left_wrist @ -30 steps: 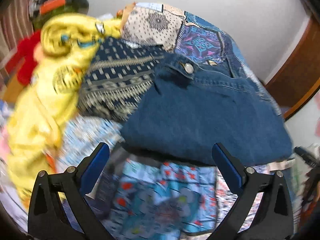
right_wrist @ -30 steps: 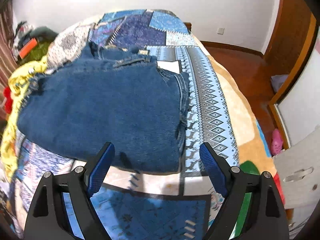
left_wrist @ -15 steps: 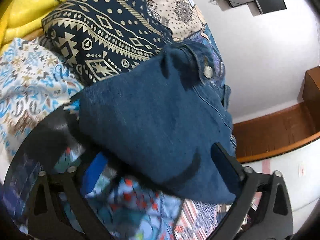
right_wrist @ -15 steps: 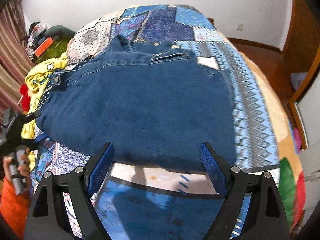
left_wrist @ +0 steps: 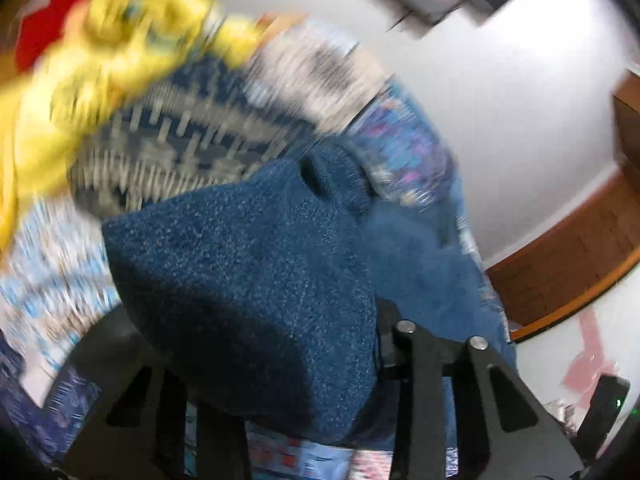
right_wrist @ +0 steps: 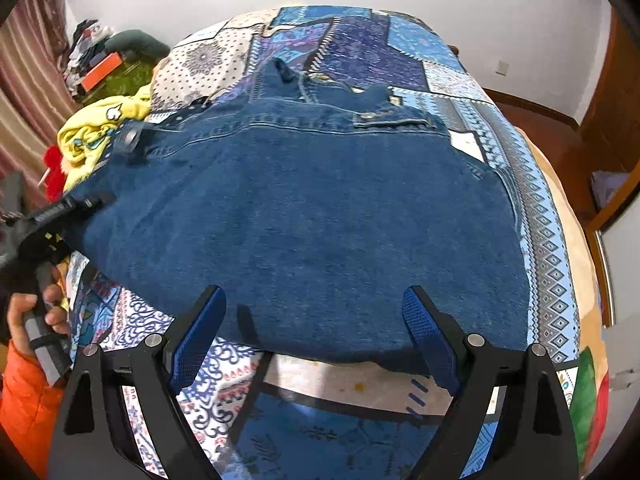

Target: Fold large clothes

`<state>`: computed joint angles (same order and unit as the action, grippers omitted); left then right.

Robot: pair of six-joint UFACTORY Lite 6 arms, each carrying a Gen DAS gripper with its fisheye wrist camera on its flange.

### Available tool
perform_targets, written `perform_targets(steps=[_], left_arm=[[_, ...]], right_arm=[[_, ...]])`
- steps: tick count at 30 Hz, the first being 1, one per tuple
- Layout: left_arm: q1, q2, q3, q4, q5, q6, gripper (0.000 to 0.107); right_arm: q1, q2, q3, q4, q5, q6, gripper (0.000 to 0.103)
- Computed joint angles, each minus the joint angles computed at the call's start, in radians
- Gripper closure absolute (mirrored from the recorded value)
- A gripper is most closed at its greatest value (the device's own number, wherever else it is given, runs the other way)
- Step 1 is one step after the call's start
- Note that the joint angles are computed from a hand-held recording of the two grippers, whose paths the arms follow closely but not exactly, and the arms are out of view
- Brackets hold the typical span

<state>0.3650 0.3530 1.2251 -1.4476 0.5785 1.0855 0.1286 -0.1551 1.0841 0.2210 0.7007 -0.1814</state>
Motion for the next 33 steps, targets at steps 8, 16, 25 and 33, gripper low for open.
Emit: perform_targets(steps=[8,16,25,33], left_arm=[[0.032,-0.254,-0.051,-0.011,-0.061,-0.023,0.080],[0.058,-0.359,-0.084,0.175,-0.150,-0.054,0.080],[-0.042,-0.352,-0.063,0.277,-0.200,-0.149,0.081],[-0.303,-0.290,0.114,0.618,-0.280,-0.535,0.082]], right_arm=[[0.109,0.040,0.129,0.021,0.012,0.058,0.015],[0.308,0.325,0.331,0.010,-0.028,0.122,0.014],[0.331,0.458,0.346,0.089,-0.019,0.009,0.000],[0.132,0.164,0.166,0.194,0.030,-0.097,0.000]])
